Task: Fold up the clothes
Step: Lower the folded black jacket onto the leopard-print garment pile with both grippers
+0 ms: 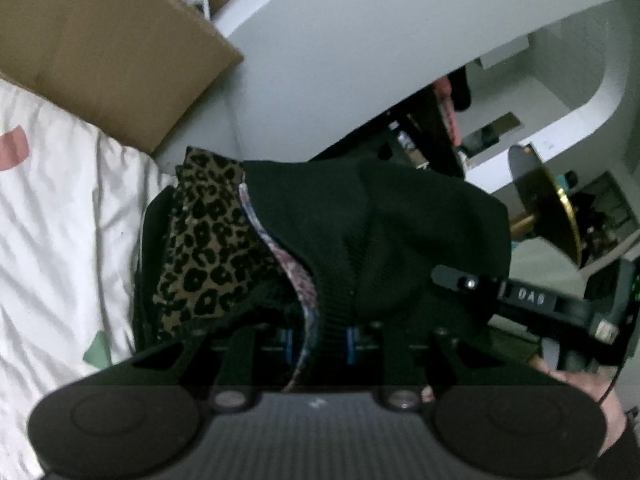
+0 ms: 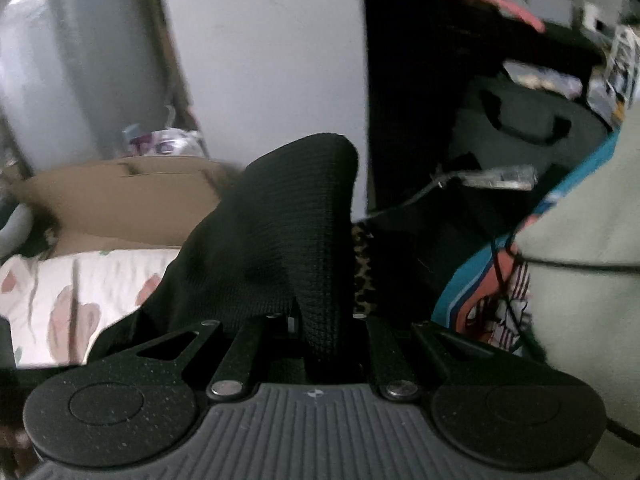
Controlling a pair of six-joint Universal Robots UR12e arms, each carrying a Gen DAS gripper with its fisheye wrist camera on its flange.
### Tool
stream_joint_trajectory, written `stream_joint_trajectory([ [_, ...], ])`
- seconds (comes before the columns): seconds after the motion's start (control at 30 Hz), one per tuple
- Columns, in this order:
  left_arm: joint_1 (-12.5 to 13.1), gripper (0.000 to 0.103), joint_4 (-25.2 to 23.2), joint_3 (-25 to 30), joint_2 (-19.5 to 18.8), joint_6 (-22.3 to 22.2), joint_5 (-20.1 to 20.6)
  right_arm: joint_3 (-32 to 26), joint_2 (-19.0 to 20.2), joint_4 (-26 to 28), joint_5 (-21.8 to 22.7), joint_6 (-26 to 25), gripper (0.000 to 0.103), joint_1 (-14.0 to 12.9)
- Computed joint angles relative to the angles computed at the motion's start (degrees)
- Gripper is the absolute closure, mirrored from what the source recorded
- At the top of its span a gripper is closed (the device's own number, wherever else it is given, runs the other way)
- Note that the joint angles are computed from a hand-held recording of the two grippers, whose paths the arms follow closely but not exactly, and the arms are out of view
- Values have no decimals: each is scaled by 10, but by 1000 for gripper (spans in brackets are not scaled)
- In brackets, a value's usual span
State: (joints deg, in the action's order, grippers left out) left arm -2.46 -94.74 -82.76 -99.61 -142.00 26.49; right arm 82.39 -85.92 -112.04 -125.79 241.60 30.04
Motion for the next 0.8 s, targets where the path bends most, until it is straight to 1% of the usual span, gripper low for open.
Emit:
stream_joint_trajectory([
  [0.03, -3, 79, 6, -2, -3, -2, -1, 5, -1, 0, 1, 8, 94, -4],
  [0.13, -10, 79, 37, -7, -13, -15, -6, 18, 1, -6, -4, 2, 94, -13],
  [0.3, -23, 79, 92, -8, -31, -43, -11, 40, 1, -40, -8, -8, 94, -33],
  [0.4, -29, 79, 127, -6, -39, -55, -6, 51, 4, -65, -13, -13, 94, -42],
  [0.53, -34, 79, 169, -7, -48, -76, -2, 62, 12, -96, -25, -44, 94, -51],
  [0.7, -40, 79, 224, -15, -53, -105, 3, 81, 15, -135, -28, -44, 94, -63],
  [0.8, -42, 80, 257, -21, -56, -129, 3, 98, 16, -176, -29, -55, 93, -71],
])
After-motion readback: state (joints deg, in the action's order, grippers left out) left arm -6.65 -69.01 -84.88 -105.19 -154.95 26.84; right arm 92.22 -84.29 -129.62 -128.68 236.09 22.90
